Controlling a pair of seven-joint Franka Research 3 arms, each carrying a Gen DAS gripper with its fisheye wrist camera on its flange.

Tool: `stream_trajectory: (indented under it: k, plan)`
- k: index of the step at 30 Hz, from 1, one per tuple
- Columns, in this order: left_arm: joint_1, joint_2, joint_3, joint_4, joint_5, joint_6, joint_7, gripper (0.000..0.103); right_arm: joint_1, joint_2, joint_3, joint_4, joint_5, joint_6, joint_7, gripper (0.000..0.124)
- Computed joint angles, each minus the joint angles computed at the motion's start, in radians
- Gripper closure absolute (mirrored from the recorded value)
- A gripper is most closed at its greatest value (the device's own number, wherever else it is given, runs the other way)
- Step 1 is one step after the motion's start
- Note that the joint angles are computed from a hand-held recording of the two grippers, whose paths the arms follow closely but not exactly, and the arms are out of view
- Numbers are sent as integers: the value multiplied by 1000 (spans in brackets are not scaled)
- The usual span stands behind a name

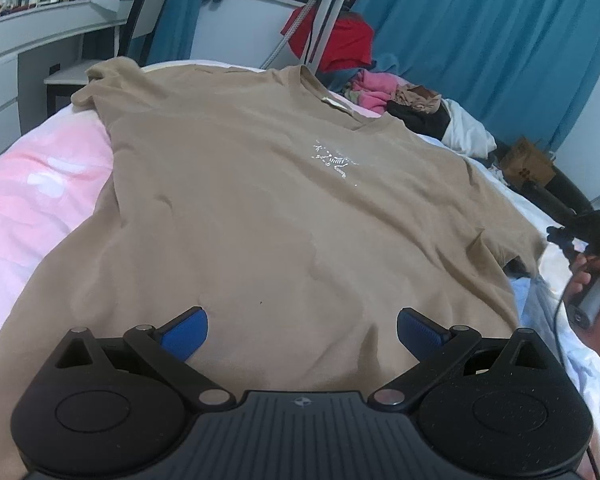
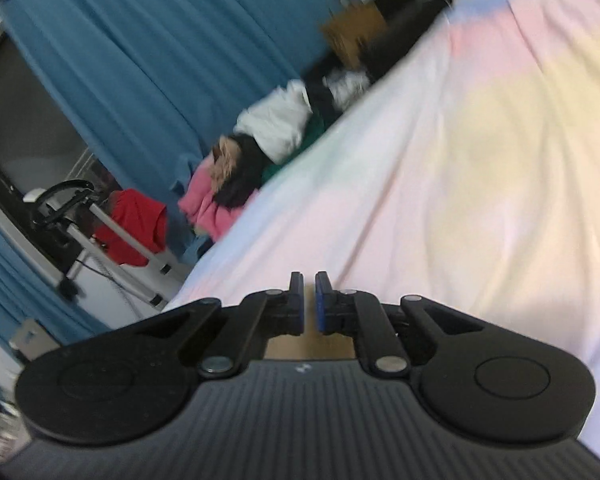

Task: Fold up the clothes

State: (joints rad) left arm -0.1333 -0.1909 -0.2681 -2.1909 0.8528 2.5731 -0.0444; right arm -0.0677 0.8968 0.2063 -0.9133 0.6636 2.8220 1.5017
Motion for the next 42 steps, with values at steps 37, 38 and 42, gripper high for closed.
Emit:
stream_trajectory:
  k: [37, 38, 42]
  plan:
    - [16, -34, 2, -38, -84, 51, 6, 1, -81, -121, 111, -230, 537, -130, -235, 101]
    - [17, -34, 2, -38, -84, 52, 6, 1, -85, -103, 119, -210, 553, -145, -238, 79]
    - [17, -24, 0, -29, -88, 42, 17, 1, -57, -40, 139, -126, 596, -58, -312, 48]
